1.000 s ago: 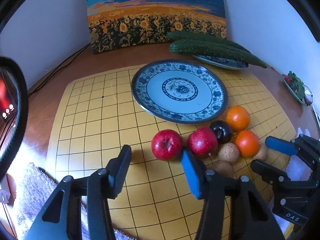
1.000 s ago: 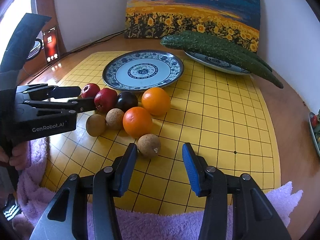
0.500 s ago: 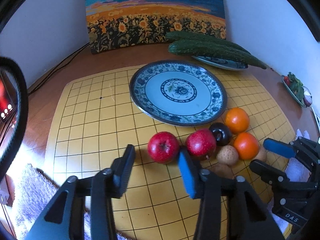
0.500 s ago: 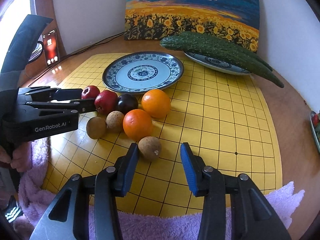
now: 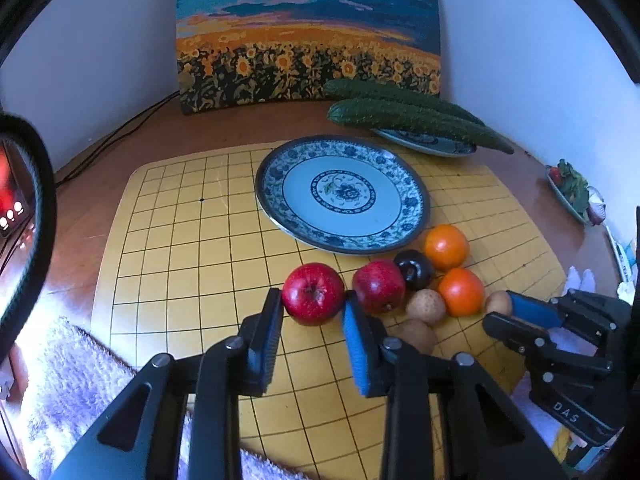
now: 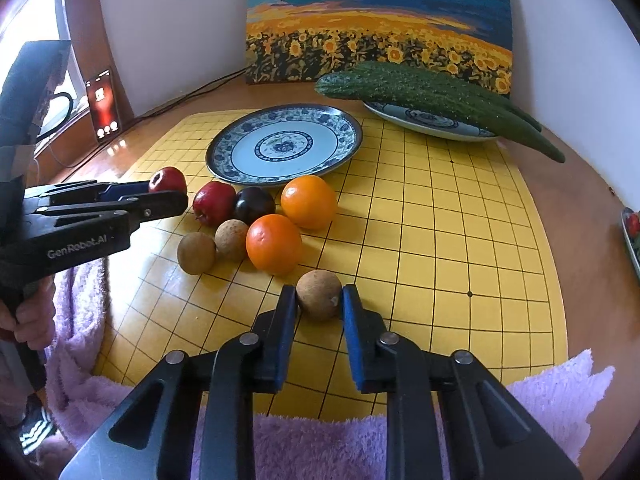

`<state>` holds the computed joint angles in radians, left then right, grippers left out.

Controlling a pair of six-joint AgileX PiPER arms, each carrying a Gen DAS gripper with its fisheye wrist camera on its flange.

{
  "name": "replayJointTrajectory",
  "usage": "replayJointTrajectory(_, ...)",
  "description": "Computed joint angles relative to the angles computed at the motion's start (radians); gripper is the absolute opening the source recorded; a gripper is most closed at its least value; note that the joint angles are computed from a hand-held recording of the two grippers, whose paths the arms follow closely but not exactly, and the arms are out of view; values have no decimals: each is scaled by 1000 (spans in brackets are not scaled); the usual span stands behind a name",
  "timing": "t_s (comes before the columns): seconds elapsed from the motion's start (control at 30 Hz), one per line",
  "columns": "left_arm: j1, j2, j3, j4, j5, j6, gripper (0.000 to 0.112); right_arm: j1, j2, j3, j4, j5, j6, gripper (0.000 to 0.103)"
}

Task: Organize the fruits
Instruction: 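Grasp a red apple with the left tool while the right tool grasps a brown round fruit, then carry the apple onto the patterned plate and open the left tool while the right tool places its fruit there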

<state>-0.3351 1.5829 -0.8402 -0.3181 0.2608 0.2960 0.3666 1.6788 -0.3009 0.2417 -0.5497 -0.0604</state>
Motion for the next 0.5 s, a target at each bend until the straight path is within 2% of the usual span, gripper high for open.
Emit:
replayJointTrajectory(0.13,-7,-28,-16,37,37,-43,31,9,-45,16,21,14,-26,24)
replayJointTrajectory(0.43,-26,-28,-111,163,118,-175,31,-17,-193,-52,14,203,-95,24)
replayJointTrajectory(0.5,-27,-10,-146,173,137,-181,31,-11,-194,-86,89,232,-182,24)
